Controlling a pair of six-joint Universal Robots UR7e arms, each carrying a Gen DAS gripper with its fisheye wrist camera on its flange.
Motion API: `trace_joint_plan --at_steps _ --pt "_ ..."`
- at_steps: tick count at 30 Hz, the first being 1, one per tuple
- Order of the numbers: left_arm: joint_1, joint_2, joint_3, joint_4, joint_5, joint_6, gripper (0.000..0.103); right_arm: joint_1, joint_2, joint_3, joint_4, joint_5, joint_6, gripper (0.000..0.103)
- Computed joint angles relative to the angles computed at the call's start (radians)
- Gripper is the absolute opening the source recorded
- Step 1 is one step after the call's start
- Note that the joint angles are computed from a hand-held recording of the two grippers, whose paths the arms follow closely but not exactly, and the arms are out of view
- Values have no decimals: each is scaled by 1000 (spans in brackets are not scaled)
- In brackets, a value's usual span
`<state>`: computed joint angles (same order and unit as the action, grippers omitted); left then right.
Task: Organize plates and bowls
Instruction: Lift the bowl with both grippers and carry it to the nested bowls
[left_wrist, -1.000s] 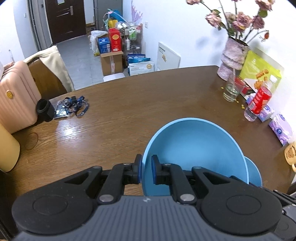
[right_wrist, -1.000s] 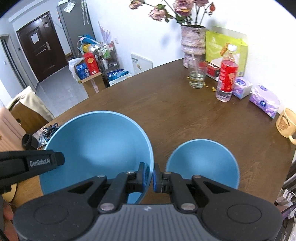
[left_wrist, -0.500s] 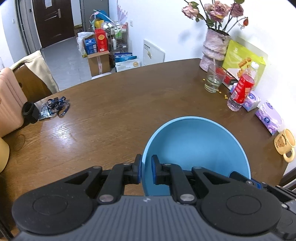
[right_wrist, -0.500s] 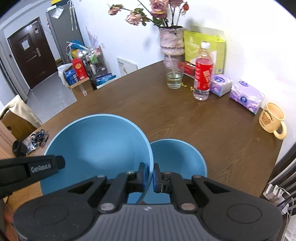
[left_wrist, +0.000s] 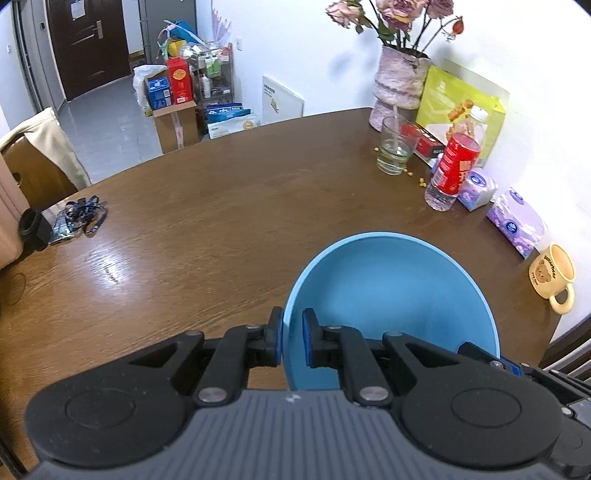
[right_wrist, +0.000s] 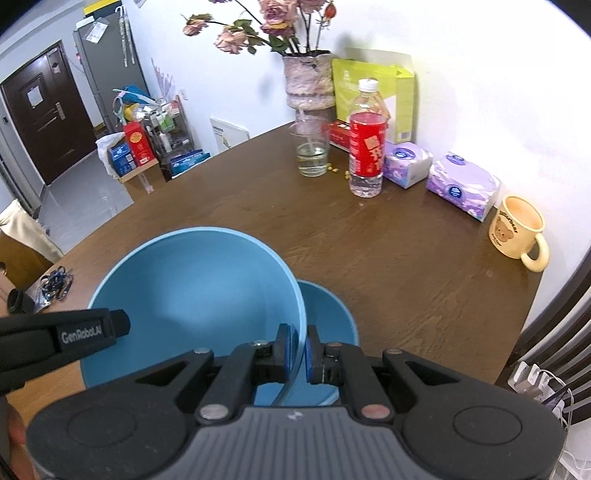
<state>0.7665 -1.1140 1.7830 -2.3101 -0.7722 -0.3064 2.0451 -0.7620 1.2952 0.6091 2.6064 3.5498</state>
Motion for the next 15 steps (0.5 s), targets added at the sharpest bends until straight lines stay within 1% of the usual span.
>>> trace_joint_plan --at_steps 10,15 --pt "4 44 -5 -26 -25 -2 11 -39 -30 42 -22 1 -23 8" --pt "11 69 -4 -39 -23 -1 11 -54 -38 69 -84 21 -88 8"
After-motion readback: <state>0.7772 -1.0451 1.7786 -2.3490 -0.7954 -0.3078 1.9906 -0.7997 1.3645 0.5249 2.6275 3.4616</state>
